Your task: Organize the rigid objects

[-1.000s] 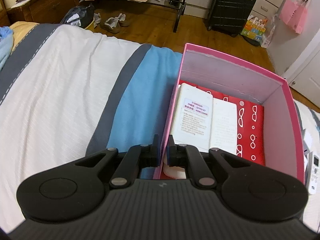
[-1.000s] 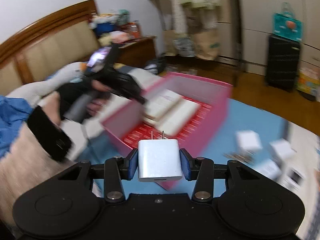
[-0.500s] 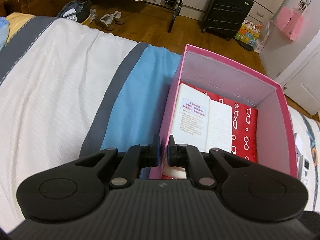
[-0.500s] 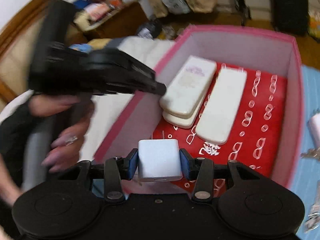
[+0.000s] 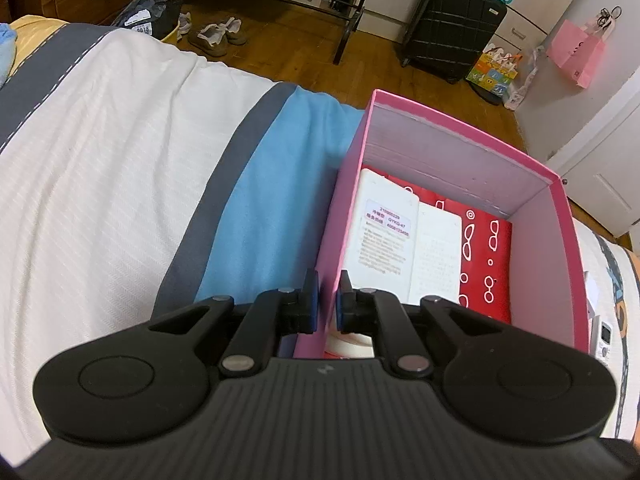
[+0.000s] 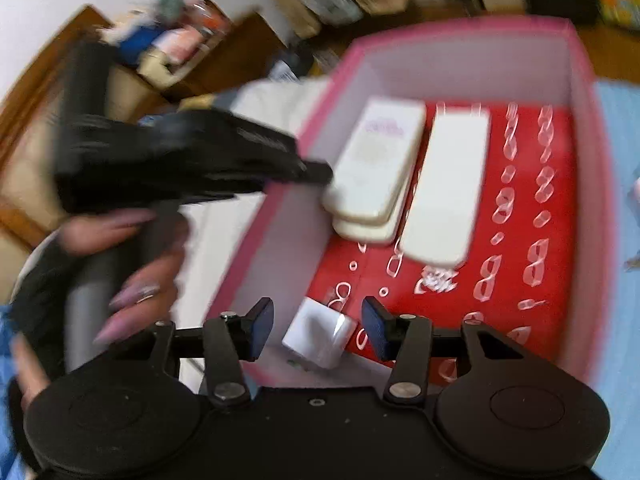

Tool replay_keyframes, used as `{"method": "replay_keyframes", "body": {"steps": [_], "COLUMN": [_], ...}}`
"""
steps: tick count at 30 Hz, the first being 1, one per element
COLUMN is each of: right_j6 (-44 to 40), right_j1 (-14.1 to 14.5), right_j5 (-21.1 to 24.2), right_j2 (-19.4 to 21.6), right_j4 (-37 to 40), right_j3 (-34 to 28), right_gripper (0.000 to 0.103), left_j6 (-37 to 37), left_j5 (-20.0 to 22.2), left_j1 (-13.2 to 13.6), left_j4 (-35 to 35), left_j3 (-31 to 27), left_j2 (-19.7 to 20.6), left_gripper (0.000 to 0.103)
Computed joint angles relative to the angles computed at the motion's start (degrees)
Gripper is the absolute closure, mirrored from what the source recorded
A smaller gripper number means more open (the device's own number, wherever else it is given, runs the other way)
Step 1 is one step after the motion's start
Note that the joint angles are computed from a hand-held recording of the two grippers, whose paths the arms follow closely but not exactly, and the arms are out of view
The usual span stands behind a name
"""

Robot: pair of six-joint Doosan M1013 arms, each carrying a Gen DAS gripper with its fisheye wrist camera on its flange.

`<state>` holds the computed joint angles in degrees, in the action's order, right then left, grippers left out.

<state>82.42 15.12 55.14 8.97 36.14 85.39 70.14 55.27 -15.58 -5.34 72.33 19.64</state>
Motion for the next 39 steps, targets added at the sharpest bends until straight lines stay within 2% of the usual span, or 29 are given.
{"method": "replay_keyframes", "body": {"steps": [4,6,10,14,18,20,23,27,29,37,39], "right_j6": [-9.9,-12.9,-12.9,-10.5,-10.3,-10.5,-9.4,-4.4,-1.3,3.4,5.3], "right_j1": [-3.0,-4.1,-7.0,-10.2,-13.2,-14.0,-13.9,-15.2,-14.5,-9.9,-9.7], "right_j5": [-1.1,-2.3,-3.1,-3.1,-1.2,1.5,3.5,6.8,6.9,-2.6,-5.7], "right_j2": [-4.4,-6.9,-10.1,-11.7,-12.7,-12.2,-11.2,-8.4,-7.5,-6.8,-6.9], "right_j4": [4.1,1.3,-6.4,-12.9,-14.1,-14.7,-15.5,-10.3,-11.9,-18.3,-18.8], "right_j3": [2.3,3.2,4.5,6.4,8.0,8.1,8.9,10.1,10.8,12.4,12.9], "right_gripper": [0.046,0.04,0.04,0.04,0.04,0.04,0.04,0.04,0.04,0.037,0.041], "left_j6": [-0.4,-0.9,-1.9,-2.7,-3.8,-4.0,-4.0,-3.9,-4.1,-3.9,-3.9], "left_j5": [0.3,0.7,1.4,1.7,2.4,2.5,2.7,2.9,2.9,2.5,2.6], "left_j1": [-0.2,-0.5,-0.9,-1.4,-1.8,-1.9,-2.1,-2.3,-2.4,-2.3,-2.4], "left_j4": [0.9,1.7,2.9,4.9,6.4,6.7,7.8,8.3,8.5,8.0,8.0], "left_j3": [-0.2,-0.4,-0.9,-1.1,-1.5,-1.6,-1.6,-1.6,-1.6,-1.4,-1.4], "left_j2": [0.1,0.2,0.4,0.5,0.7,0.7,0.7,0.7,0.7,0.6,0.6], "left_gripper": [0.096,0.096,0.096,0.097,0.097,0.097,0.097,0.097,0.097,0.097,0.097]}}
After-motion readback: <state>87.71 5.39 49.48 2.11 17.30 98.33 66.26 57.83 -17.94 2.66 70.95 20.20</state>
